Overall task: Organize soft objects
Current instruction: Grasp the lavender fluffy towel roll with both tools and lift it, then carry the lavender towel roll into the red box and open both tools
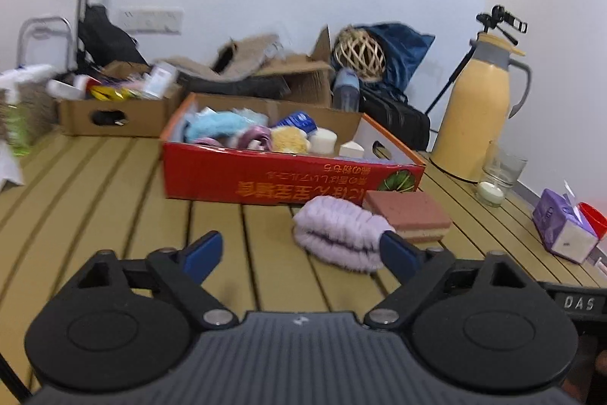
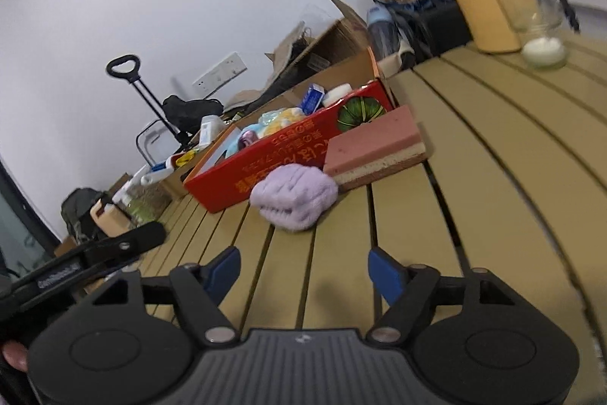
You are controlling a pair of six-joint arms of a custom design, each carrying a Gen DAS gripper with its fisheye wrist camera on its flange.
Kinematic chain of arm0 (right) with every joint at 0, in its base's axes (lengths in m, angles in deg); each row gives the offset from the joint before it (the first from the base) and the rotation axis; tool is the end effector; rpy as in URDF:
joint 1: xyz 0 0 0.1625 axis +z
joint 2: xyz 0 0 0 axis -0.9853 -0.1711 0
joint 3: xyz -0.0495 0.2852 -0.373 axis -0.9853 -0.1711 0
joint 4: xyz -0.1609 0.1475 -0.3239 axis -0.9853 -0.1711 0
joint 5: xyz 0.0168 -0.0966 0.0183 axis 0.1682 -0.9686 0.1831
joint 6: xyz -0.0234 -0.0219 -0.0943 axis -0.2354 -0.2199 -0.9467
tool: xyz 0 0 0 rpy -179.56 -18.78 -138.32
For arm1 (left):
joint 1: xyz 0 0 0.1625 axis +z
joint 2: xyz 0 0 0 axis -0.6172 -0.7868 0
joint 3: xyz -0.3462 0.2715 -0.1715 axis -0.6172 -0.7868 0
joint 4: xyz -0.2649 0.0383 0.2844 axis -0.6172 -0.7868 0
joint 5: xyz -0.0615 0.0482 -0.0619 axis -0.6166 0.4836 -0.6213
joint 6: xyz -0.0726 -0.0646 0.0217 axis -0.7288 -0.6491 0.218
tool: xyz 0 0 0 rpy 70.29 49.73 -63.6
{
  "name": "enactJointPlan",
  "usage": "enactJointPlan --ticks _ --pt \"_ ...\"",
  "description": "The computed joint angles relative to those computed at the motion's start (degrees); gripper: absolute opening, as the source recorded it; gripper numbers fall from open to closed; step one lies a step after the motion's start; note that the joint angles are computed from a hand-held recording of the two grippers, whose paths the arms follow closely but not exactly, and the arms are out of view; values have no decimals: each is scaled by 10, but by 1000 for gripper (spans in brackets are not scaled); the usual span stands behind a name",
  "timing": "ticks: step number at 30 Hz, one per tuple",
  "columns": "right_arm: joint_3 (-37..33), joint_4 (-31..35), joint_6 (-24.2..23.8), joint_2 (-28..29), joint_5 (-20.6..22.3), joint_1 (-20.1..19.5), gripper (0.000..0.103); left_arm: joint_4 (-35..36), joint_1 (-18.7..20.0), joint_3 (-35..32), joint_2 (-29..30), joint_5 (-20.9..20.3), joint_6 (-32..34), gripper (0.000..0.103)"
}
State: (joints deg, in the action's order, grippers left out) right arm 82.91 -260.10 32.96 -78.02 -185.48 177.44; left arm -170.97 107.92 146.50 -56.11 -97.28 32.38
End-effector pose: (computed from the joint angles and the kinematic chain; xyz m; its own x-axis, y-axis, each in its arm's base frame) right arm 0.1850 -0.6783 0.0811 -0.9663 0.2016 0.1604 -0.0610 0.4259 -0.9027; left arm -0.1400 -0.8120 0.1922 -0.6886 0.5706 -0.4475 0.7202 0.4665 -0.5134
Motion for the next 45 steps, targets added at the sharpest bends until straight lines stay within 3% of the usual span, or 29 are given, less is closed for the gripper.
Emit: enactJointPlan --ticks 2,8,10,11,13,19,26,29,32,38,45 --pt "-33 27 12 6 13 -7 63 62 2 -74 36 -8 -7 77" --pt "-145 121 9 35 44 -22 58 310 21 -336 158 -61 -70 72" --pt "-175 140 9 47 40 -25 54 381 27 -400 185 -64 -102 47" --pt "-180 140 9 50 41 -27 51 400 29 -411 189 -68 -99 43" --pt "-185 141 13 53 45 -30 47 379 29 -375 171 -64 -90 36" --pt "-177 143 7 51 48 -33 37 309 31 -238 100 -58 -116 36" --pt "-186 139 -42 61 24 -25 17 295 29 -233 98 -51 -112 28" --pt "-172 136 -32 54 35 -23 15 237 20 -183 78 -37 -110 27" --pt "-126 82 -68 43 29 -3 15 150 13 -80 27 -40 -96 26" --pt "9 -45 -97 7 16 40 15 68 2 98 -84 -69 -106 26" --pt "100 -163 -126 -11 -11 90 15 -31 -24 230 -161 -85 -81 27"
